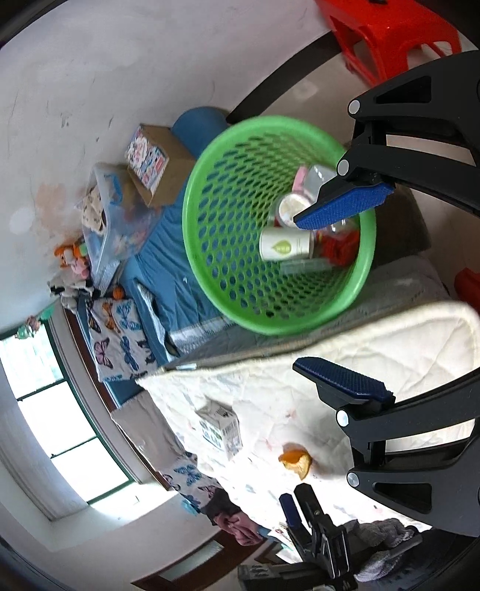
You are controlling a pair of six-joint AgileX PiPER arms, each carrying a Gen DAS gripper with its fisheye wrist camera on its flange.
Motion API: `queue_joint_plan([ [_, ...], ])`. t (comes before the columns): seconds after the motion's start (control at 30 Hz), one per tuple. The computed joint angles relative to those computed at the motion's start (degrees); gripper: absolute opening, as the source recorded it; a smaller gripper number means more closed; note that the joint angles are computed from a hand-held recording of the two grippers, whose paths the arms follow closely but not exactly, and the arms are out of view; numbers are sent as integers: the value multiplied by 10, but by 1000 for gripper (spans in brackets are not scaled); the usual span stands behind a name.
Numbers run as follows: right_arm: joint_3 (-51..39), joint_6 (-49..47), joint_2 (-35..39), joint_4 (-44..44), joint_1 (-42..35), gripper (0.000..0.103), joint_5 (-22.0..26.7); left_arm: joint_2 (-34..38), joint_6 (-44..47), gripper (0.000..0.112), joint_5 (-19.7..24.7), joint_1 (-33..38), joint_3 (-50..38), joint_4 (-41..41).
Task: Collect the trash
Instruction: 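Swing both tools back over the bed toward the orange peel and milk carton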
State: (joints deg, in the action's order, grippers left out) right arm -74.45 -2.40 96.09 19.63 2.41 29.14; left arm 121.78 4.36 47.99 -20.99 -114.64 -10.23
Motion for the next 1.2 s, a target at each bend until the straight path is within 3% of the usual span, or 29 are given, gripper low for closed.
queue_joint_plan([
  [0.27, -43, 7, 34, -5, 37, 72, 13, 22, -21, 92, 7, 34, 13, 4],
  [0.47, -60, 3, 47, -3, 51, 72, 19, 74, -77, 92, 39, 25, -56, 33],
  [0.7, -84, 3, 67, -2, 59, 72, 30, 98, -156, 91, 43, 14, -86, 85],
  [0.97, -99, 1, 80, -3, 66, 72, 37, 91, -194, 67, 24, 9, -70, 112],
  [1.2, -110, 3, 83, -9, 73, 72, 42, 56, -150, 45, -12, 24, -18, 60],
])
